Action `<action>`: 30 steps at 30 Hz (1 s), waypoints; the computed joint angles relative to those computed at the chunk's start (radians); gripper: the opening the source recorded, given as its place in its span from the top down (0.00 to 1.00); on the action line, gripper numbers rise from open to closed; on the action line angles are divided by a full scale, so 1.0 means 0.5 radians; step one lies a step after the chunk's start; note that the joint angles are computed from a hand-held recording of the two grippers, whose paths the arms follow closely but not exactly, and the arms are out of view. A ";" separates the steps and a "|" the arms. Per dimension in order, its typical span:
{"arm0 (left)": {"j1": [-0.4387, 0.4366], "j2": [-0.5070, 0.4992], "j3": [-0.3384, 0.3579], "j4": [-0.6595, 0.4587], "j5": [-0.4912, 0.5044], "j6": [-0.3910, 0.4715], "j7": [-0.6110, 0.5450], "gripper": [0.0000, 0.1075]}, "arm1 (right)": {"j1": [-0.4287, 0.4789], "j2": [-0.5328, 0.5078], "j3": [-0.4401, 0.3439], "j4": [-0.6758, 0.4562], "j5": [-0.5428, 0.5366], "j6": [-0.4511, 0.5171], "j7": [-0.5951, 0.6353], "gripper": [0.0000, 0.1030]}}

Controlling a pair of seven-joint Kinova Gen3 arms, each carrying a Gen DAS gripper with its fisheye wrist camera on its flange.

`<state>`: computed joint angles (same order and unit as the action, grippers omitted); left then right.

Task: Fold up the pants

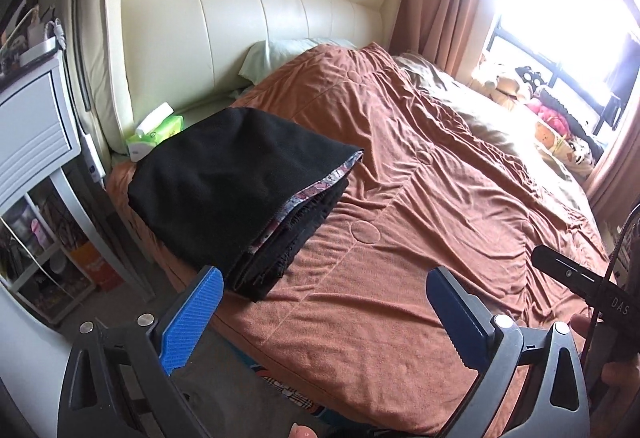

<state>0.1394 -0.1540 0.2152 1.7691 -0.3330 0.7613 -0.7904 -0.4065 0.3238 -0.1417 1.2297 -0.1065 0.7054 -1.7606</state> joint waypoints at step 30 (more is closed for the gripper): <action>-0.119 -0.737 0.727 0.276 0.179 0.276 0.138 0.05 | 0.163 -1.342 -0.484 1.220 0.756 -0.015 -1.049 0.15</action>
